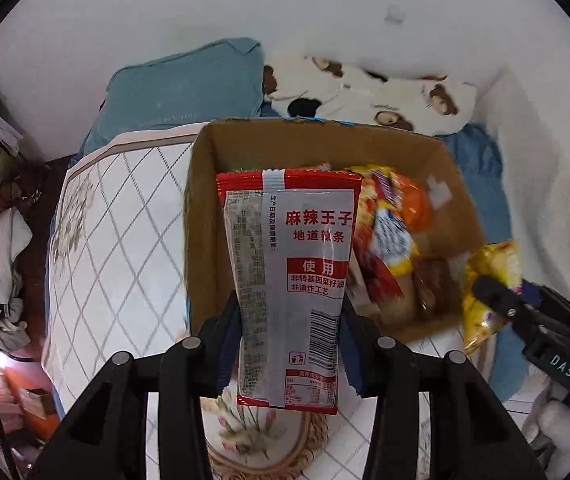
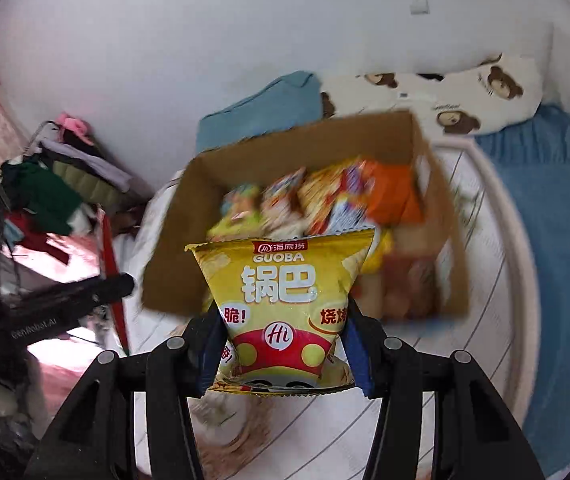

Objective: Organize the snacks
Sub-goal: 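Lower both packets into the box and open both tools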

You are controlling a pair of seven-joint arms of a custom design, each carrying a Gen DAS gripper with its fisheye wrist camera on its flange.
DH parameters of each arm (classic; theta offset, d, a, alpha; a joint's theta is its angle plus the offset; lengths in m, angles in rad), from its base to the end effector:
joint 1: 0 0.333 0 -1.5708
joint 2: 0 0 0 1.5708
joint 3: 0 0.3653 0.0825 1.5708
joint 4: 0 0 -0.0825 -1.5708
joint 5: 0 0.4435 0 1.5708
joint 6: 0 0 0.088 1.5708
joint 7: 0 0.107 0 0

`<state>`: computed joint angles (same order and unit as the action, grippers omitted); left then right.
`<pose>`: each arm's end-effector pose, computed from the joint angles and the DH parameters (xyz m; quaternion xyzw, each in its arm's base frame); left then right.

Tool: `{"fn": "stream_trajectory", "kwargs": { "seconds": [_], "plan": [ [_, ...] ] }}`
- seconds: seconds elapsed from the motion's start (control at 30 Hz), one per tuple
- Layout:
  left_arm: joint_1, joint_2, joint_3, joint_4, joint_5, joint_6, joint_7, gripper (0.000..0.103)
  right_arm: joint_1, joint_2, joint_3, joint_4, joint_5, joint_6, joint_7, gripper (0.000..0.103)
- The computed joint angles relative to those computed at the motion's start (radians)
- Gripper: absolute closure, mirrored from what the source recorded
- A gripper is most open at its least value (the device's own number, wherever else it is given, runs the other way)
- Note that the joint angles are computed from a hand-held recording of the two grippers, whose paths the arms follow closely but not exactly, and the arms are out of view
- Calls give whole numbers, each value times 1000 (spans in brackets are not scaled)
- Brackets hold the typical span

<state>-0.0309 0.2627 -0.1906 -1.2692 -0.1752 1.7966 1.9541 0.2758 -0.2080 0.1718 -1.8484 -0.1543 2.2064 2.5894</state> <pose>0.7096 -0.1522 0.6887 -0.4701 0.8653 -0.1712 0.0301 0.5259 0.2593 0.7144 -0.4847 0.8251 -0.1040 0.2712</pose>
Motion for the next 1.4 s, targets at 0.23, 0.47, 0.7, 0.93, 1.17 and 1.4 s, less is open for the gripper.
{"fn": "stream_trajectory", "kwargs": {
  "seconds": [0.23,0.47,0.7,0.93,1.17,1.4],
  "plan": [
    [-101,262,9,308,203,-122,-96,60,-33,144,-74,99,42,-90,-99,48],
    [-106,378,1,459,200,-223,-163,7,-25,267,-114,181,75,-161,-169,4],
    [-93,313,-7,344,186,-150,-181,5,1,308,-126,205,79,-186,-181,3],
    [-70,180,-13,130,168,-15,-171,5,21,297,-126,191,40,-181,-151,3],
    [-42,28,-11,-89,121,159,-155,5,44,245,-106,156,-53,-181,-82,3],
    [-13,-120,3,-264,30,289,-105,5,62,165,-65,104,-155,-177,1,3]
  ]
}}
